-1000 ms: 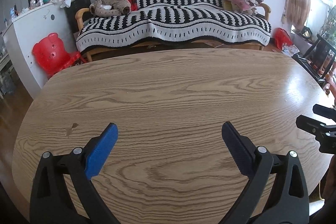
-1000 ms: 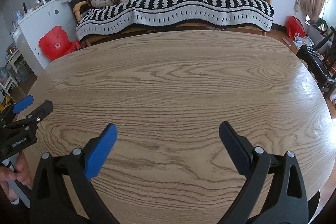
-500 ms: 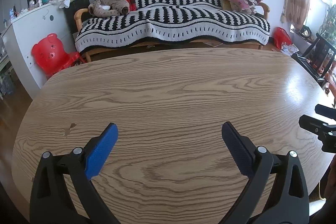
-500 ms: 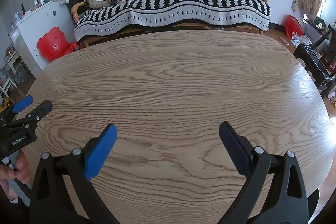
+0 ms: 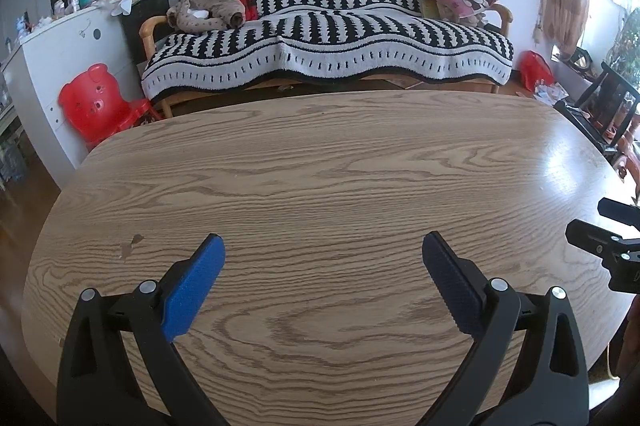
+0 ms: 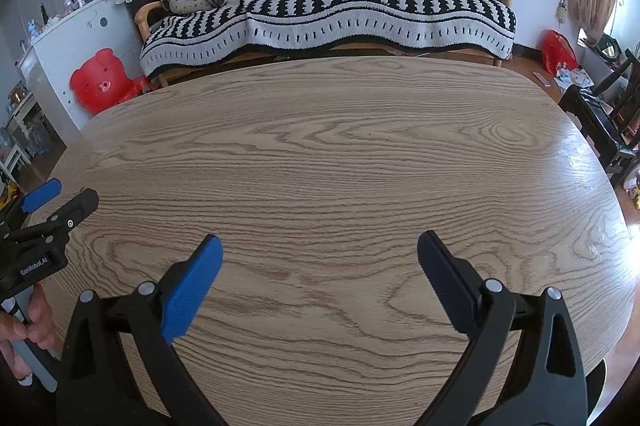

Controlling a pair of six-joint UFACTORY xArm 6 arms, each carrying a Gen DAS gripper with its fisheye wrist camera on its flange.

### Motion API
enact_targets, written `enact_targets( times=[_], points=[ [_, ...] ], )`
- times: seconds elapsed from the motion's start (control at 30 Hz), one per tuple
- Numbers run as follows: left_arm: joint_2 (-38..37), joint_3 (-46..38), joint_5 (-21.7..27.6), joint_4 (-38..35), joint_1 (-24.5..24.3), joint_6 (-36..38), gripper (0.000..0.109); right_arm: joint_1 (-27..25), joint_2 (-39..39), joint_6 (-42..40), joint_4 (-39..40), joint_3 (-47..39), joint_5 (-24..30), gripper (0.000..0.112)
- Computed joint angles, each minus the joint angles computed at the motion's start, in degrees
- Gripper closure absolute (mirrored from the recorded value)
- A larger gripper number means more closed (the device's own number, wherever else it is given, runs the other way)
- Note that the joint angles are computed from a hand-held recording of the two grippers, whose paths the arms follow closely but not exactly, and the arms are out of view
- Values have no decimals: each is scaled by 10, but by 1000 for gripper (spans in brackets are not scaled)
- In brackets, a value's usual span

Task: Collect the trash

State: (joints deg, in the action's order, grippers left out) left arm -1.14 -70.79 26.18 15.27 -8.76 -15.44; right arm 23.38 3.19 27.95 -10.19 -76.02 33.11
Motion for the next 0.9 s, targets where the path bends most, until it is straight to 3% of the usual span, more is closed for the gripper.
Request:
enact_targets(
  times=[0.9],
  points=[
    [-6, 5, 3, 10, -3, -13, 13, -2, -6, -4, 1, 6, 0, 18]
  ],
)
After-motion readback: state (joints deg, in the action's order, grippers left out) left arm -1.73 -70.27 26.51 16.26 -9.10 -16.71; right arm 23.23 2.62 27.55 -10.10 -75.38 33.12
